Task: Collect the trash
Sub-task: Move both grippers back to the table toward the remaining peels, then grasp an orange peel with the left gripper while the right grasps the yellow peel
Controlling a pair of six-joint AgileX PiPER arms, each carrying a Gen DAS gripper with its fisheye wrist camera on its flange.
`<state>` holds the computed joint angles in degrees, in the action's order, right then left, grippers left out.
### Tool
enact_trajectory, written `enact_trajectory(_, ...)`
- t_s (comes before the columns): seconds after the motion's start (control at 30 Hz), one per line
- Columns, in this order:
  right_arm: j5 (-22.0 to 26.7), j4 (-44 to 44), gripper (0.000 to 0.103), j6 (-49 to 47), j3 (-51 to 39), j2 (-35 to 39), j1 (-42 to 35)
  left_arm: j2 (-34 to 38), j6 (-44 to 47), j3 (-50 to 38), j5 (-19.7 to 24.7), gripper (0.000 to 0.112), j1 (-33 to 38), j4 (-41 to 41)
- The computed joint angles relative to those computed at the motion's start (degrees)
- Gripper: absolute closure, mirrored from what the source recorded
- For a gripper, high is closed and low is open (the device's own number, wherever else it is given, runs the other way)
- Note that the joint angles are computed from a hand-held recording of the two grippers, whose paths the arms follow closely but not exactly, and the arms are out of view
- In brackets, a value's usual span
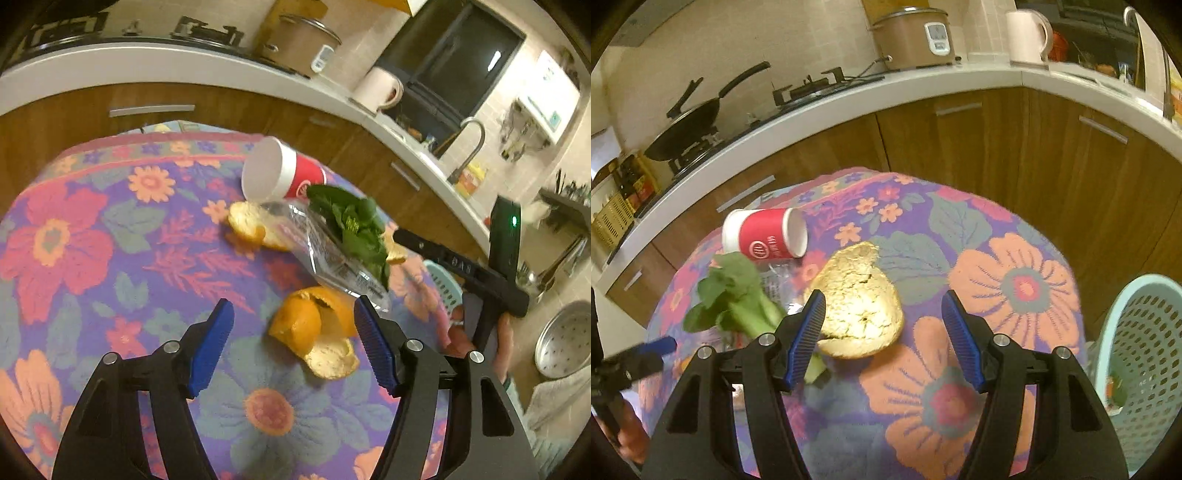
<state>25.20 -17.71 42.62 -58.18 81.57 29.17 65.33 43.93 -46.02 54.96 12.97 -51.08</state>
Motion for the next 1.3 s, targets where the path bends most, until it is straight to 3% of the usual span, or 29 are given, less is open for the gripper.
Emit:
enact_trajectory(0.17, 0.20, -3.30, 0.042, 2.29, -0.57, 0.70, 0.75, -0.18, -1.45, 0.16, -3.52, 0.053, -5.56, 3.98)
enact_trajectory(0.3, 1.13, -4.54, 0.042, 3.49, -1.31, 1.52, 1.11, 1.05, -5.66, -0.40, -6.83, 0.068, -11.02, 8.66)
enact_trajectory(0.37, 1.49, -4.36, 0.042, 3.58, -1.41, 1.70, 0.93, 2.04, -8.96, -0.90, -8.85, 0.069, -13.66, 11.59)
enact_trajectory(0.43, 1.91, -4.18, 0.042, 3.43, -1.80, 2.12, 0.87, 3.65, -8.84, -1.42, -8.57, 0.076, -13.39, 10.83)
enact_trajectory(0.47, 2.17, -4.13, 0.042, 3.39, -2.10, 2.47, 0.92, 4.22, -8.60, -1.41, -8.41, 0.084, -12.96, 10.13)
enact_trajectory(0.67, 2.88, -2.62, 0.050, 1.97, -2.99, 3.52, 0.95, 2.47, -10.28, 0.33, -11.19, 0.100, -13.64, 11.53)
enact_trajectory(0.87, -0.02, 6.58, 0.051, -5.79, -1.50, 2.47, -2.10, -1.58, -9.30, 1.54, -9.00, 0.105, -11.58, 11.75)
enact_trajectory(1.0, 2.20, 8.76, 0.052, -8.25, -3.93, 4.52, -2.03, -5.39, -6.52, 3.56, -5.68, 0.105, -7.10, 10.77)
enact_trajectory(1.07, 5.09, 10.85, 0.065, -10.73, -6.50, 6.80, -1.84, -6.69, -5.12, 4.15, -4.16, 0.105, -4.51, 9.66)
enact_trajectory(1.13, 7.35, 6.81, 0.081, -7.53, -7.92, 7.80, -0.27, -7.62, -3.82, 4.52, -2.60, 0.105, -2.30, 8.51)
enact_trajectory(1.23, 7.82, 3.46, 0.097, -4.34, -7.48, 7.51, 1.42, -8.98, -2.93, 4.53, -0.88, 0.105, 0.05, 7.67)
enact_trajectory(1.3, 7.41, 2.37, 0.099, -2.42, -6.19, 6.37, 1.94, -9.97, -1.50, 4.68, 0.63, 0.105, 1.69, 6.51)
